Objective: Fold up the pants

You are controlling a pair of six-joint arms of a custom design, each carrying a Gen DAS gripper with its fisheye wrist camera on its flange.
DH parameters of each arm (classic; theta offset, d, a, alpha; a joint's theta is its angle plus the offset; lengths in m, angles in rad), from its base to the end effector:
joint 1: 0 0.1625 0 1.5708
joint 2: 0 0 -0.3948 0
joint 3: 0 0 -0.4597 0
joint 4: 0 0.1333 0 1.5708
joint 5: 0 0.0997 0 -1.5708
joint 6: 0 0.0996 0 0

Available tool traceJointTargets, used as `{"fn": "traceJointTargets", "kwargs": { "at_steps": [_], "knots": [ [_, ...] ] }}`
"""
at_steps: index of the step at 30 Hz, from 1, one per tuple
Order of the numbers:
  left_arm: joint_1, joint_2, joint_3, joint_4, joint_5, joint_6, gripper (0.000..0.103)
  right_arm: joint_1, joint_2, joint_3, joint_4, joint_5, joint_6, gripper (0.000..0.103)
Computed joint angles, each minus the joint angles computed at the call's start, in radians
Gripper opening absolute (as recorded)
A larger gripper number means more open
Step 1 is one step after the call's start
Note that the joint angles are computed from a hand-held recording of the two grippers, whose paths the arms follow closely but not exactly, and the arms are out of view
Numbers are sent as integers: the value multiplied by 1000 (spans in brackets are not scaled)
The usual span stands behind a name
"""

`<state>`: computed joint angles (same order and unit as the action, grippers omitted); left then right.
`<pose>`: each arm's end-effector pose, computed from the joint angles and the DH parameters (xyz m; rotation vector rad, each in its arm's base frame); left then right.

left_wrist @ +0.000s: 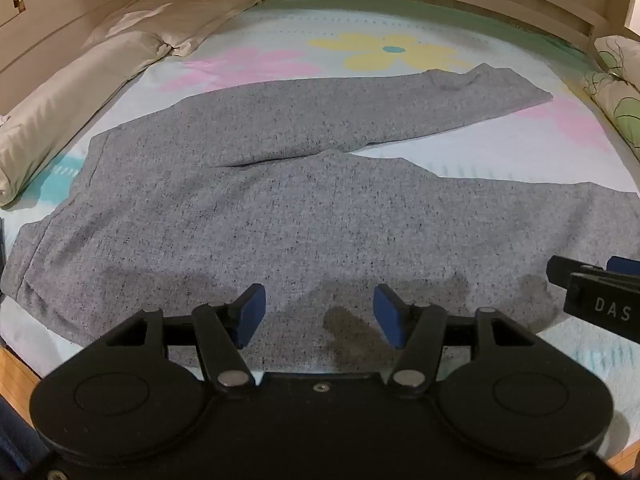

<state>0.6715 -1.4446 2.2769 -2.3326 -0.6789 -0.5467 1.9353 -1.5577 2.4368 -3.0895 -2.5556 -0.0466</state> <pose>-0.2244 -0.4476 0.1448 0.4496 2.2988 -0.6789 0.1936 -0.3663 0.2185 0.0639 -2.1491 0.8720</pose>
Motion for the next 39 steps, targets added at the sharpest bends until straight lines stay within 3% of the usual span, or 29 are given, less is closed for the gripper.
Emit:
{"fn": "traceJointTargets", "kwargs": {
  "at_steps": [39],
  "knots": [
    [9,-4,-8,27,-25,-23,63,-4,10,-2,9,-7,-5,70]
  ]
}}
